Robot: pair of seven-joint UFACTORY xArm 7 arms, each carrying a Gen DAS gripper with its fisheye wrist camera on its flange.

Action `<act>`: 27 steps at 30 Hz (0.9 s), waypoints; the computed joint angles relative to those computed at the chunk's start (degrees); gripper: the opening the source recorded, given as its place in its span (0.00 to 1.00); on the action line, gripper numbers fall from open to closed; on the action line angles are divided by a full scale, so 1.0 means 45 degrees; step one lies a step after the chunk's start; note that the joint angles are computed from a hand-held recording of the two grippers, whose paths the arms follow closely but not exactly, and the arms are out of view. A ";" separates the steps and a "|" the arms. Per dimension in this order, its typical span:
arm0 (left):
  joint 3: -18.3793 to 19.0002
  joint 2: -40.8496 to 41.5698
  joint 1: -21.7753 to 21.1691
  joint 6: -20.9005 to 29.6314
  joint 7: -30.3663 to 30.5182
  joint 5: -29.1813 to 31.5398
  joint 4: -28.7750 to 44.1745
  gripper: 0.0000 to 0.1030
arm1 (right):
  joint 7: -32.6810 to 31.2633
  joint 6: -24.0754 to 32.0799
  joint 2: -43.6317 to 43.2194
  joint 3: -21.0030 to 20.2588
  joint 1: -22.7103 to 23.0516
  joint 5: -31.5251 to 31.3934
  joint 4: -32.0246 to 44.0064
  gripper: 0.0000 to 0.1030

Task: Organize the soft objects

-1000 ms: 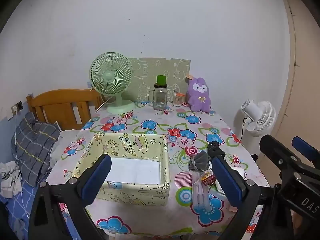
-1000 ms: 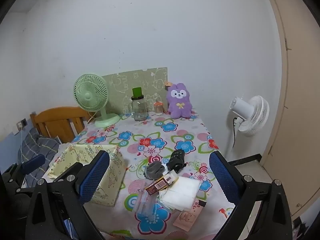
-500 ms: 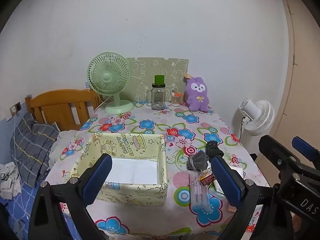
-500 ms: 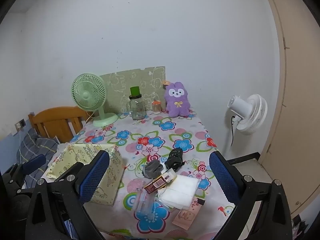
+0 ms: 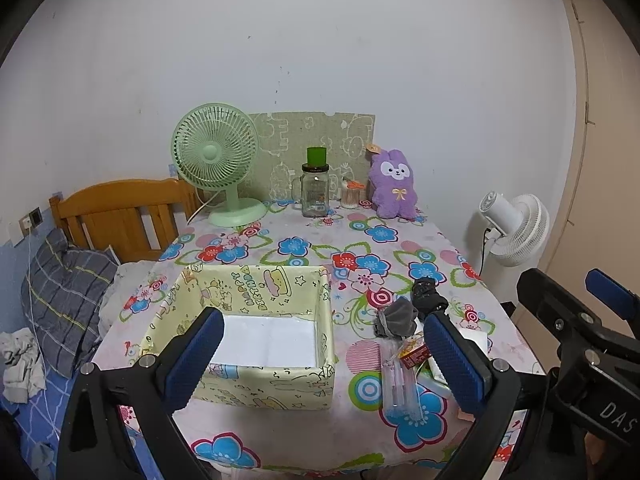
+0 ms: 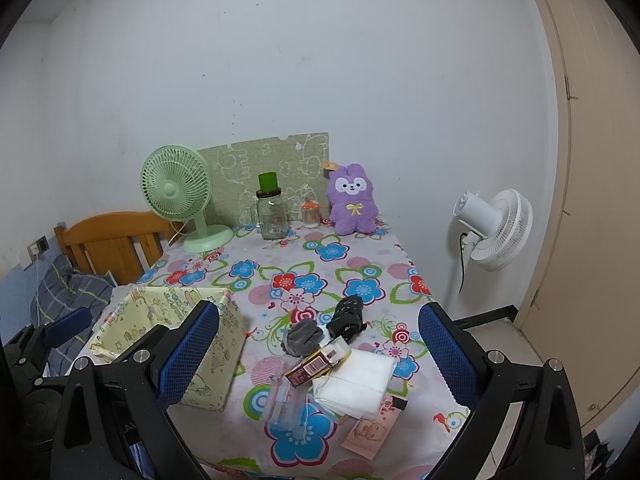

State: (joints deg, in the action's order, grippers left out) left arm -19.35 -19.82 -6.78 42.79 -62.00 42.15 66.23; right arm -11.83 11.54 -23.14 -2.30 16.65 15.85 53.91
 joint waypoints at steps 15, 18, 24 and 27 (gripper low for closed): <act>-0.0110 -0.0041 0.0044 -0.0175 -0.0330 0.0242 -0.0194 0.98 | 0.0093 -0.0031 -0.0019 0.0032 -0.0024 -0.0062 -0.0013 0.98; -0.0161 0.0001 0.0028 -0.0132 -0.0396 0.0290 -0.0164 0.98 | 0.0109 -0.0068 -0.0013 0.0040 -0.0028 -0.0083 -0.0029 0.98; -0.0142 0.0029 -0.0037 -0.0087 -0.0481 0.0373 -0.0145 0.98 | 0.0099 -0.0059 -0.0022 0.0013 -0.0009 -0.0075 -0.0035 0.98; -0.0122 0.0065 -0.0051 -0.0111 -0.0523 0.0394 -0.0113 0.98 | 0.0066 -0.0046 -0.0007 -0.0035 0.0046 -0.0031 -0.0002 0.98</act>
State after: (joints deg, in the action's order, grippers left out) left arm -19.90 -19.52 -7.02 42.29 -64.36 43.93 65.72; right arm -11.53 11.33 -23.17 -2.46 16.86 15.71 53.90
